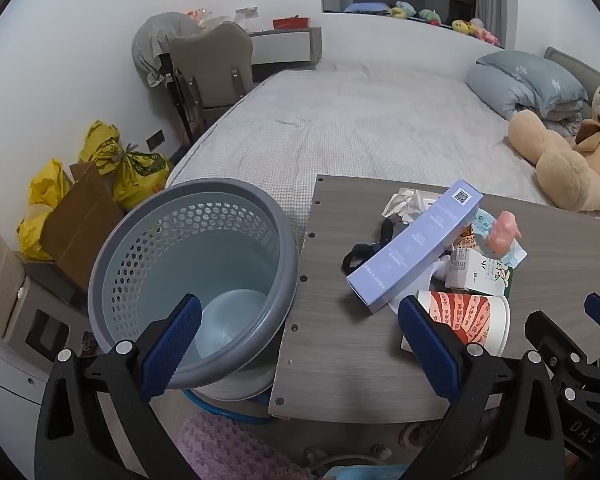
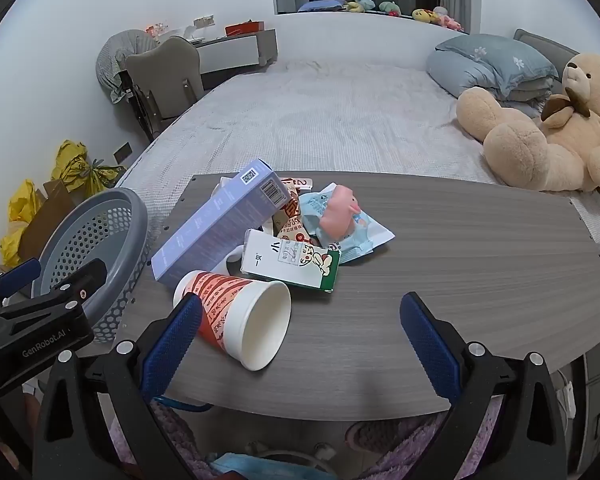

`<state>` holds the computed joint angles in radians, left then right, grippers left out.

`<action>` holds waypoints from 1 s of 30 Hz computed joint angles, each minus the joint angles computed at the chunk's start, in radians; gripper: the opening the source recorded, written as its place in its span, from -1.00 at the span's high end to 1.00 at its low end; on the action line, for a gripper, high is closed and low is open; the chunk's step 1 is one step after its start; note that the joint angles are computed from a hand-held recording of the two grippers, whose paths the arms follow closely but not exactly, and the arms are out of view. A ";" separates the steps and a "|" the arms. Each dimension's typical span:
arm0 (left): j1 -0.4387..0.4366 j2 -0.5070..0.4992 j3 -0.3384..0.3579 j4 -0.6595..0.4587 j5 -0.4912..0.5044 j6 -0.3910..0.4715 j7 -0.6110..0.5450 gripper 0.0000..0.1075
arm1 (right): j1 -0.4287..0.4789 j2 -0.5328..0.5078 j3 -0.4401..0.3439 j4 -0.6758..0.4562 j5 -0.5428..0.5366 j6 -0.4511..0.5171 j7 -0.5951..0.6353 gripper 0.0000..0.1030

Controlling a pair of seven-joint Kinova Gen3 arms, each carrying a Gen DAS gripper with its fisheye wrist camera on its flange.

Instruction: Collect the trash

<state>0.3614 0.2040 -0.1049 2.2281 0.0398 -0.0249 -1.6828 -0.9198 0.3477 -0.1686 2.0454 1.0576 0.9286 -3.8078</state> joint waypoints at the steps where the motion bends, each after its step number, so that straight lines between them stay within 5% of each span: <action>1: 0.001 0.000 -0.001 0.001 0.000 -0.003 -0.001 -0.80 | 0.000 0.000 -0.001 0.000 -0.001 0.001 0.001 -0.84; 30: 0.014 -0.014 -0.014 0.008 0.015 -0.006 -0.017 -0.80 | -0.005 -0.009 -0.009 -0.001 -0.005 0.019 -0.004 -0.84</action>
